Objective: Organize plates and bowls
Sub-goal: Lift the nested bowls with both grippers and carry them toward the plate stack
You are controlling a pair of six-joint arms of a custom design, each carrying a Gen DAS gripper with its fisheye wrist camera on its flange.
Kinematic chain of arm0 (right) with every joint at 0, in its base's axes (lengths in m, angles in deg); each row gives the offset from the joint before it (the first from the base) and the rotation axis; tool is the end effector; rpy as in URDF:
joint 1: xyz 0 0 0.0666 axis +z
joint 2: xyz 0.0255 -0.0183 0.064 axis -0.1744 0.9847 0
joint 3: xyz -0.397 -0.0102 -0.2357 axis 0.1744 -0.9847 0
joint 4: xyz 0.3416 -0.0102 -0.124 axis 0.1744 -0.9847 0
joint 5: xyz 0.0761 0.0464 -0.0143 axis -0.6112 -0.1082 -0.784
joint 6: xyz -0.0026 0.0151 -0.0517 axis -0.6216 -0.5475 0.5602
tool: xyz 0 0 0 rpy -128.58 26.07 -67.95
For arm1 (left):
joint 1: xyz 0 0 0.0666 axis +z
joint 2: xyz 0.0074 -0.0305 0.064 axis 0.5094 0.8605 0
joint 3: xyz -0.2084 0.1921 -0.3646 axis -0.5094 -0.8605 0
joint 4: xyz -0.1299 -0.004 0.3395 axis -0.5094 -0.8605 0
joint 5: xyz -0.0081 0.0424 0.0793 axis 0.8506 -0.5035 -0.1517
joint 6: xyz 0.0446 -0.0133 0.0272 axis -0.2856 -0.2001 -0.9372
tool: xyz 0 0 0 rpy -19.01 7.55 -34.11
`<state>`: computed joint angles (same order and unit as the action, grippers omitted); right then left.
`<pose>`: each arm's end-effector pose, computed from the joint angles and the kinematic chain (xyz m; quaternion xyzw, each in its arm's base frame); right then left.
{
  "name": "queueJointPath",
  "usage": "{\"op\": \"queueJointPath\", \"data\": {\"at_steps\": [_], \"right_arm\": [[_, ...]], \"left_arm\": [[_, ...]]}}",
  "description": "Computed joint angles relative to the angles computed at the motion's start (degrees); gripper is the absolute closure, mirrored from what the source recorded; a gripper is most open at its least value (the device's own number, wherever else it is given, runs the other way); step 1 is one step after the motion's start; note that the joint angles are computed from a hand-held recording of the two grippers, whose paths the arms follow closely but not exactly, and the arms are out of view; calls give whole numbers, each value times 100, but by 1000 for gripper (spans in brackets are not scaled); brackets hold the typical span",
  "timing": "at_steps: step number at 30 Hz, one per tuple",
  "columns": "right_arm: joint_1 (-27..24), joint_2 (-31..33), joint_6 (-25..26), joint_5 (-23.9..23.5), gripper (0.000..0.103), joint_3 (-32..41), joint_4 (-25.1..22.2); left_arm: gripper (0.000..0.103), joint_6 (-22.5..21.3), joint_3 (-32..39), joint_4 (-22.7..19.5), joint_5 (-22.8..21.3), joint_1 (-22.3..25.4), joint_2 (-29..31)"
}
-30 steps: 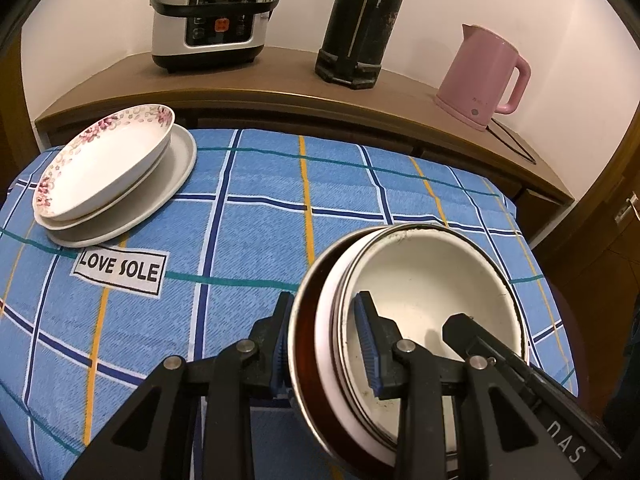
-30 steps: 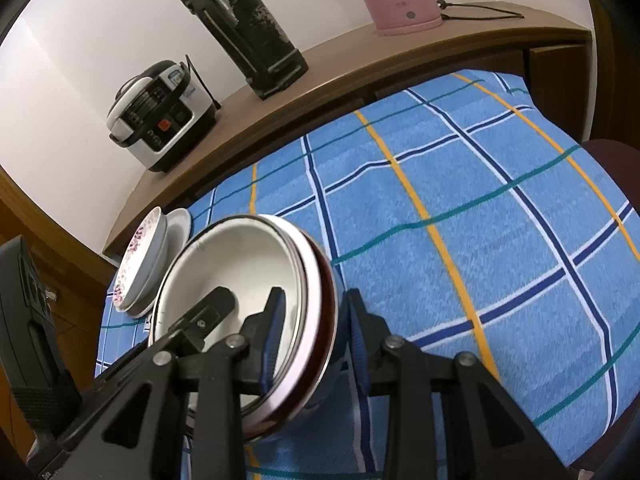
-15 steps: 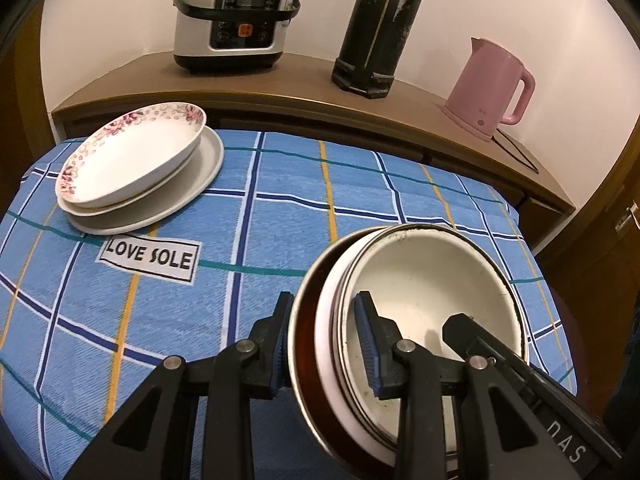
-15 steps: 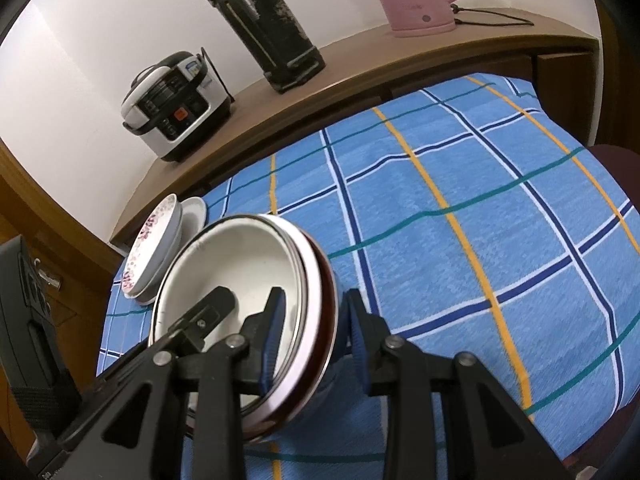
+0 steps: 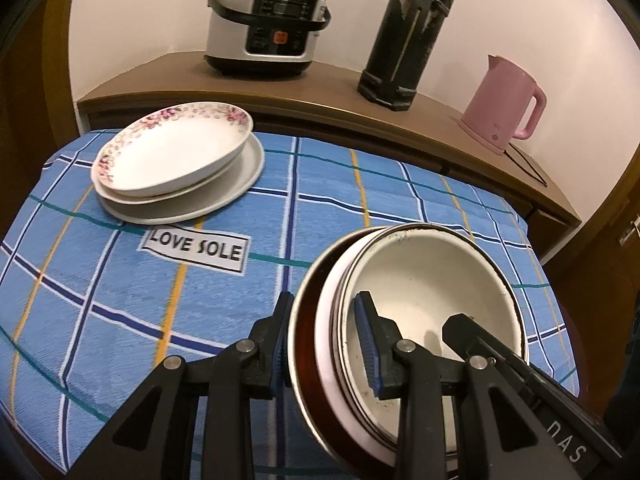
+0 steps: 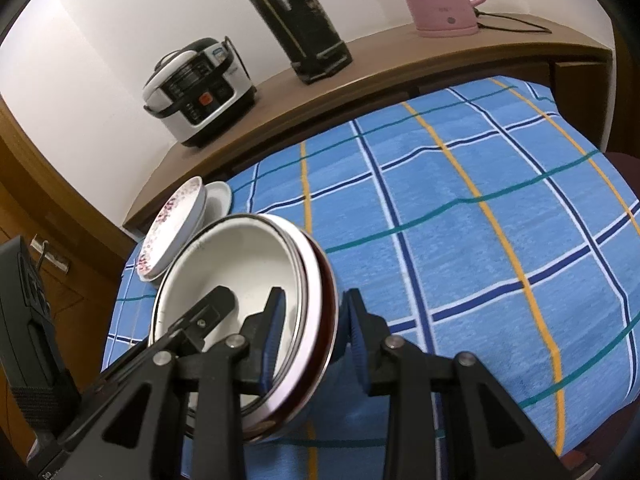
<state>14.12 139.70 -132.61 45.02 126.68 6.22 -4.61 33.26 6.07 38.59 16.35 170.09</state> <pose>0.5002 0.2109 0.2918 0.3107 0.8589 0.1215 0.3885 0.5920 -0.1639 0.2831 0.1823 0.9076 -0.2019 0.3197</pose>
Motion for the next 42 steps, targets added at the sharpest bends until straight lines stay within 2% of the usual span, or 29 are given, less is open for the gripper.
{"op": "queueJointPath", "data": {"at_steps": [17,42], "right_arm": [[239,360,211,-152,72,593,-163],[386,1027,570,-528,72,1618,-490]], "left_arm": [[69,67,-49,64,-24,431,-18],[69,131,309,-110,-86,926,210]]}}
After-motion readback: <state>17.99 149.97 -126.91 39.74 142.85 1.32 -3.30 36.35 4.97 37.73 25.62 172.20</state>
